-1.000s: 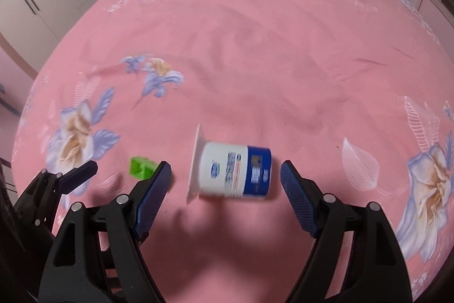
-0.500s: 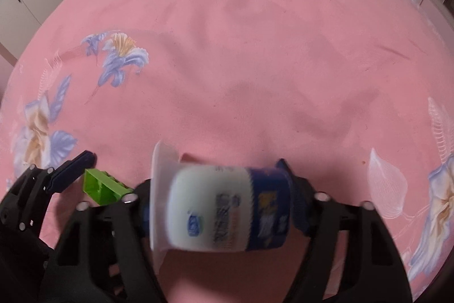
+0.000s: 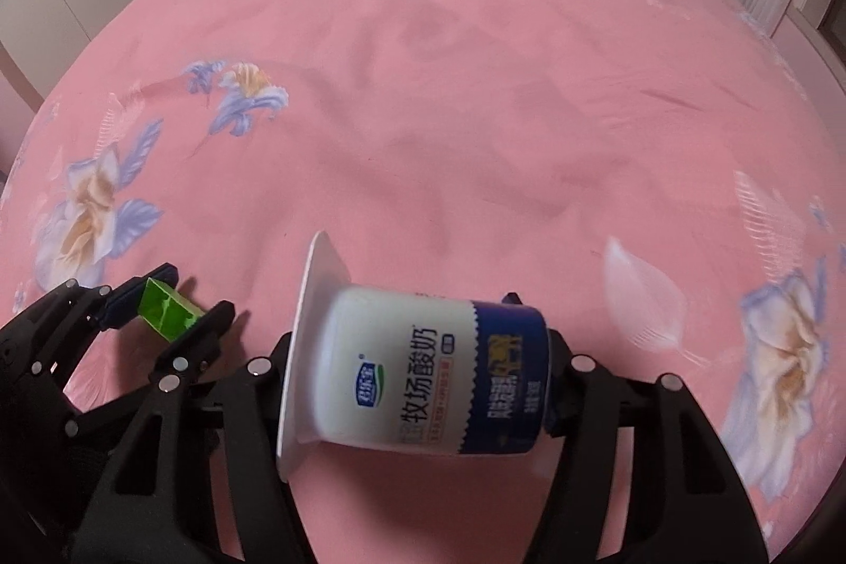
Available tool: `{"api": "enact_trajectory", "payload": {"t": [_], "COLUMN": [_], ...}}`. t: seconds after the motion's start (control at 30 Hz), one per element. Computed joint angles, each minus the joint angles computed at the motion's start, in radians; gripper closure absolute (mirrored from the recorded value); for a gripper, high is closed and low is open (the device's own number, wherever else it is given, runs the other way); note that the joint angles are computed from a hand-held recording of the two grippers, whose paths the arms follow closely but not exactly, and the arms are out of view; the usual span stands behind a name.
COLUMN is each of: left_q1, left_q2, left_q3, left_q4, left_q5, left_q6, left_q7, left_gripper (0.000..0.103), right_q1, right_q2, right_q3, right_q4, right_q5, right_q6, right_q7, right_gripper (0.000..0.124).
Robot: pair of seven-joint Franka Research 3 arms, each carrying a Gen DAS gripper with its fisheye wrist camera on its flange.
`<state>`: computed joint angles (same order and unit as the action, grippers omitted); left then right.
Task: Collect trash
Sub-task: 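Grasp the green block with the left tool while the right tool grasps the yogurt cup, then carry the green block and yogurt cup with both tools over the trash bin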
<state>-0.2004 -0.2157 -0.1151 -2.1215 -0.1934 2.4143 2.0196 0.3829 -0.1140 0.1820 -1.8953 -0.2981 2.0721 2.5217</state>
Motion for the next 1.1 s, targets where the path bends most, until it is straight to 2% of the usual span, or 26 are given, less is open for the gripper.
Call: {"api": "enact_trajectory", "payload": {"t": [0.3, 0.67, 0.93, 1.1], "left_q1": [-0.015, -0.058, -0.096, -0.118], "left_q2": [-0.218, -0.476, -0.62, -0.708], "left_q3": [0.02, 0.069, 0.105, 0.12], "left_q4": [-0.083, -0.11, -0.095, -0.098], "left_q5": [0.057, 0.113, 0.124, 0.121], "left_q6": [-0.017, -0.111, -0.175, -0.211], "left_q7": [-0.018, -0.067, -0.07, -0.064], "left_gripper": [0.058, 0.058, 0.058, 0.058], "right_q1": [0.001, -0.011, -0.03, -0.044], "right_q2": [-0.155, -0.325, -0.381, -0.388], "right_q3": [0.072, 0.201, 0.313, 0.376], "right_q4": [0.003, 0.051, 0.137, 0.197], "right_q5": [-0.064, -0.099, -0.123, -0.133], "right_q6": [-0.145, -0.303, -0.419, -0.463], "right_q7": [0.032, 0.071, 0.086, 0.096], "right_gripper": [0.061, 0.061, 0.061, 0.061]}}
